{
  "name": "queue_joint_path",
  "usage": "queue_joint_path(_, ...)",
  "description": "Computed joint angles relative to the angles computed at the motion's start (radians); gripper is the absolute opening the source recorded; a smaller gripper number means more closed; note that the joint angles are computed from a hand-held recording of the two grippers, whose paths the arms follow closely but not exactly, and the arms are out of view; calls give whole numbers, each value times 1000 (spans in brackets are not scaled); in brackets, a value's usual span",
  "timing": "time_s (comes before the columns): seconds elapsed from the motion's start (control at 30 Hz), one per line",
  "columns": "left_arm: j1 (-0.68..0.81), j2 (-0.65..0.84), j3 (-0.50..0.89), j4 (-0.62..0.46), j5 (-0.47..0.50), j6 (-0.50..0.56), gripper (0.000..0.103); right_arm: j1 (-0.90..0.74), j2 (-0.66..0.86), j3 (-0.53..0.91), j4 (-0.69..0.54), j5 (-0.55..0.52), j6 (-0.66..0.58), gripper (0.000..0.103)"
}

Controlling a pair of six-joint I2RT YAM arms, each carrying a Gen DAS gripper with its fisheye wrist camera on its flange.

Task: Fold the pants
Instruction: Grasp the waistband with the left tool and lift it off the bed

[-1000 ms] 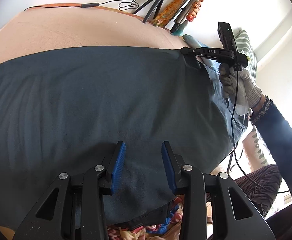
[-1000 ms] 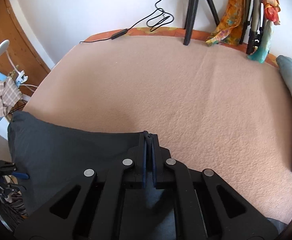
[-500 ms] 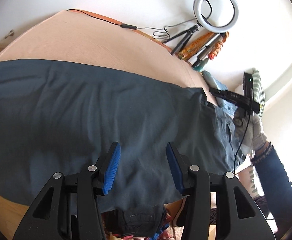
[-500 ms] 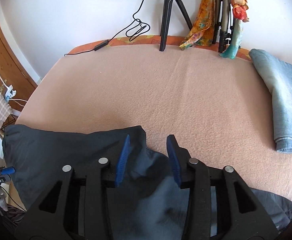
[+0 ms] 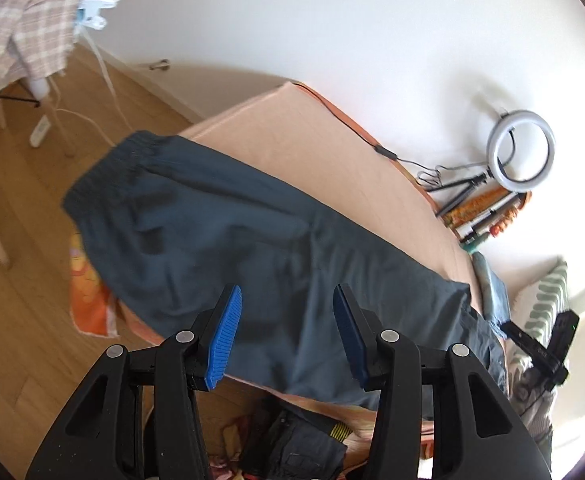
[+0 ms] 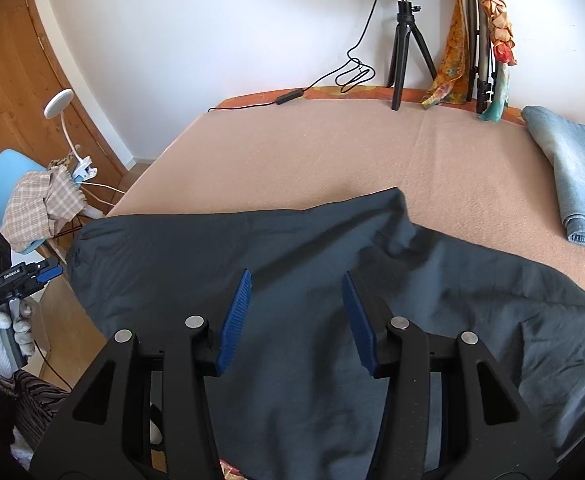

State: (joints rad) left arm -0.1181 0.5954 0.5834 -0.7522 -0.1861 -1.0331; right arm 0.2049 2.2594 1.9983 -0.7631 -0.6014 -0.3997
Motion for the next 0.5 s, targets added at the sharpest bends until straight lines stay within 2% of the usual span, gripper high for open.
queue_joint_path(0.07, 198, -107, -44, -44, 120, 41, 46, 13, -42, -83, 30, -10, 0, 51)
queue_joint_path(0.13, 442, -160, -70, -76, 273, 128, 46, 30, -86, -164, 60, -20, -4, 51)
queue_joint_path(0.27, 820, -137, -92, -107, 505, 323, 46, 92, -166, -298, 83, -17, -76, 51)
queue_joint_path(0.37, 939, -65, -126, -63, 593, 367, 46, 146, -196, -362, 77, -4, -133, 51)
queue_joint_path(0.43, 1028, -1, -142, -43, 667, 443, 46, 182, -210, -407, 89, 20, -164, 51)
queue_joint_path(0.5, 1028, 63, -151, 15, 676, 449, 46, 221, -223, -460, 130, 77, -194, 51)
